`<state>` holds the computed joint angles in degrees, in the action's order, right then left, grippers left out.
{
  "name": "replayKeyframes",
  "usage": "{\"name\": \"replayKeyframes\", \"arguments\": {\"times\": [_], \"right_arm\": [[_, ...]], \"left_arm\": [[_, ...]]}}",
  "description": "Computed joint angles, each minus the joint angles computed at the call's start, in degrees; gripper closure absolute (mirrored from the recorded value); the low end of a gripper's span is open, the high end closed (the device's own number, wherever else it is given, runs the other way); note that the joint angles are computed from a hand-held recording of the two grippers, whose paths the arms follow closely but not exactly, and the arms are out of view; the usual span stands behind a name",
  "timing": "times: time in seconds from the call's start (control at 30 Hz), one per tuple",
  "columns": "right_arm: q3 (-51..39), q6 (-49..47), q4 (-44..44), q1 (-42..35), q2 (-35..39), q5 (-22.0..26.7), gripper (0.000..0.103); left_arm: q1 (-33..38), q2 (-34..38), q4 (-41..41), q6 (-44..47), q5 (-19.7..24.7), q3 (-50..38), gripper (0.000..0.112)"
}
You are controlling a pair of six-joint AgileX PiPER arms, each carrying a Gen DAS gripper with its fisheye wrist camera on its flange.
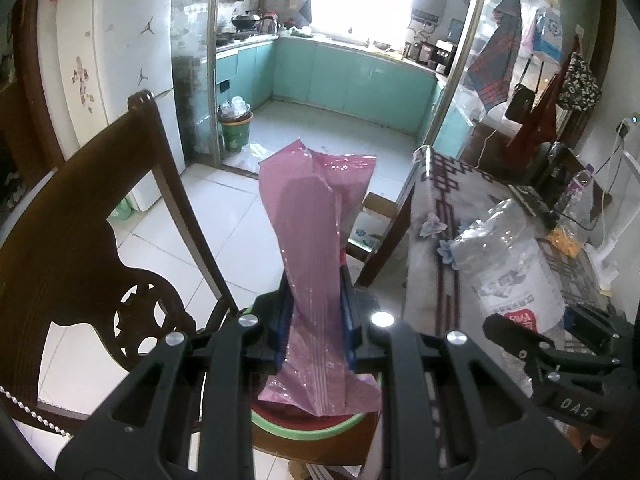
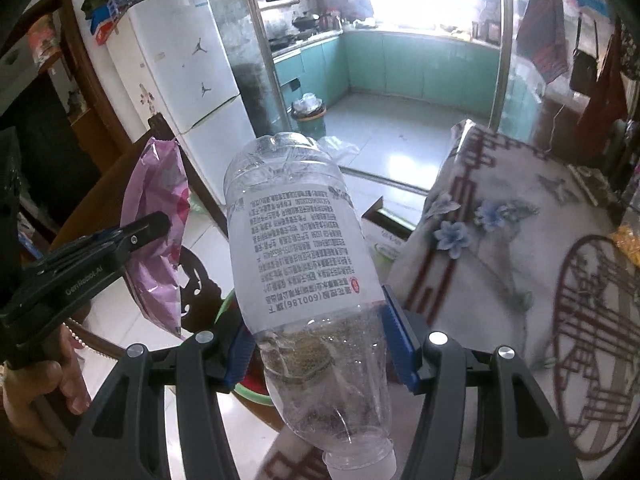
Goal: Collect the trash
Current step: 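Carry the pink bag and water bottle over the red bucket, then open both tools to drop the bag and bottle into the bucket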
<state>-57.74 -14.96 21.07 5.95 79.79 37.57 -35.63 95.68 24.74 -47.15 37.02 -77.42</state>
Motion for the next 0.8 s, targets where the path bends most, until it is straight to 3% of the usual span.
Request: {"name": "replayKeyframes", "arguments": {"times": [0.33, 0.8], "right_arm": [[-5.06, 3.08, -0.48, 2.56, 11.02, 0.39, 0.047], [-15.31, 1.68, 1.05, 4.78, 24.66, 1.89, 0.047]], "left_arm": [[5.81, 7.59, -11.27, 11.63, -0.61, -3.24, 0.093], [10.32, 18.12, -16.5, 18.34, 1.73, -13.18, 0.093]]}}
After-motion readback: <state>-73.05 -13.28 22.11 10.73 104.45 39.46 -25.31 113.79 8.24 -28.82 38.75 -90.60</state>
